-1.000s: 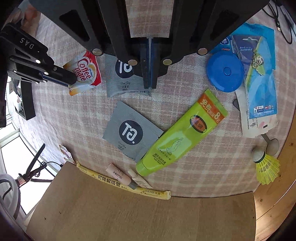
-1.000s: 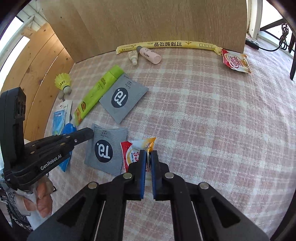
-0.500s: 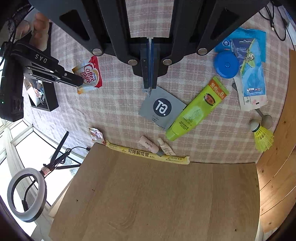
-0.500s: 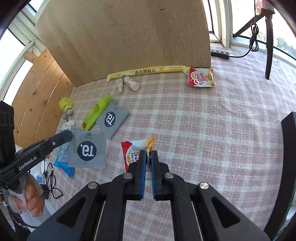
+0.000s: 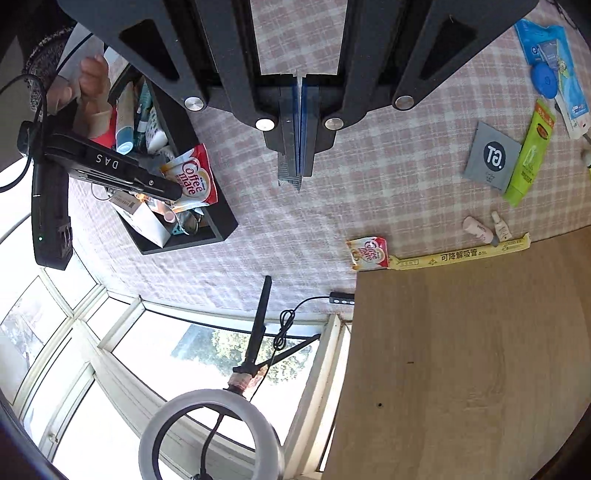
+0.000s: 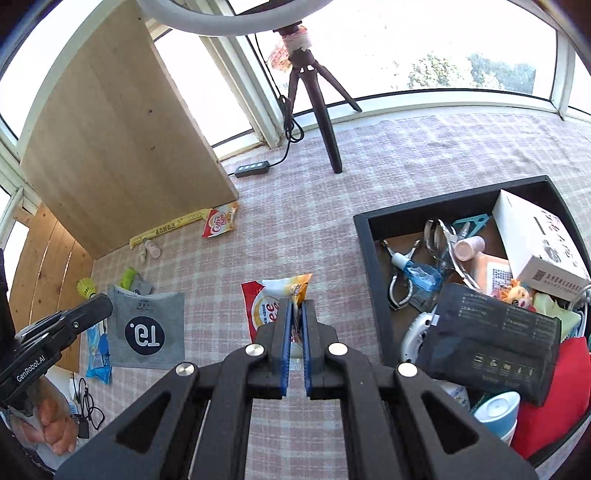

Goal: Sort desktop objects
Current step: 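Carry the grey sachet with the left gripper into the black box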

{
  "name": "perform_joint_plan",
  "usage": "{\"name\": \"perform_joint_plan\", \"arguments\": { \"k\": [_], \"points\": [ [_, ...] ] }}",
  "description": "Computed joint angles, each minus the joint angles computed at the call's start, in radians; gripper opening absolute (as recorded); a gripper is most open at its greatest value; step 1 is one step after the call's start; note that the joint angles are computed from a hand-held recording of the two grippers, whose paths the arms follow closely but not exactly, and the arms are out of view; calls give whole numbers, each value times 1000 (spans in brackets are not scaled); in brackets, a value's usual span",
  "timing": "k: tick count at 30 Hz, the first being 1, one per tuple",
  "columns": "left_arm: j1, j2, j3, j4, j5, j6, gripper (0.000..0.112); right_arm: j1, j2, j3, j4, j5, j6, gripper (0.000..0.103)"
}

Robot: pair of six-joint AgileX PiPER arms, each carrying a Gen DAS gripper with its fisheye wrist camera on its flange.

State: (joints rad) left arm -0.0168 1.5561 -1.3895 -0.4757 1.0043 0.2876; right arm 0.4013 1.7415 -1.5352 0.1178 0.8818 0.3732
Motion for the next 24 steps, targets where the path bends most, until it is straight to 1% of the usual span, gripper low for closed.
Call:
{"name": "perform_joint_plan", "arguments": {
  "k": [4,7,12,15,18,21,24],
  "points": [
    [-160,36,-66,7,4,-63,0,-142,-125,138,8,-17,-31,5],
    [-262,73,-122,-9,11,-97,0,-243,-215,219,-15,-18,-41,5],
    [-431,145,-252,12,29,-168,0,-459,-339,320,25,1,-127,6],
    [-525,206,-356,39,48,-215,0,-587,-389,360,54,17,-189,6],
    [-593,283,-483,46,80,-252,0,-705,-425,397,82,33,-251,6],
    [-650,361,-614,63,113,-284,0,-811,-447,426,117,44,-312,6],
    [-688,431,-732,84,143,-304,0,-888,-448,439,165,63,-374,7]
  ]
}}
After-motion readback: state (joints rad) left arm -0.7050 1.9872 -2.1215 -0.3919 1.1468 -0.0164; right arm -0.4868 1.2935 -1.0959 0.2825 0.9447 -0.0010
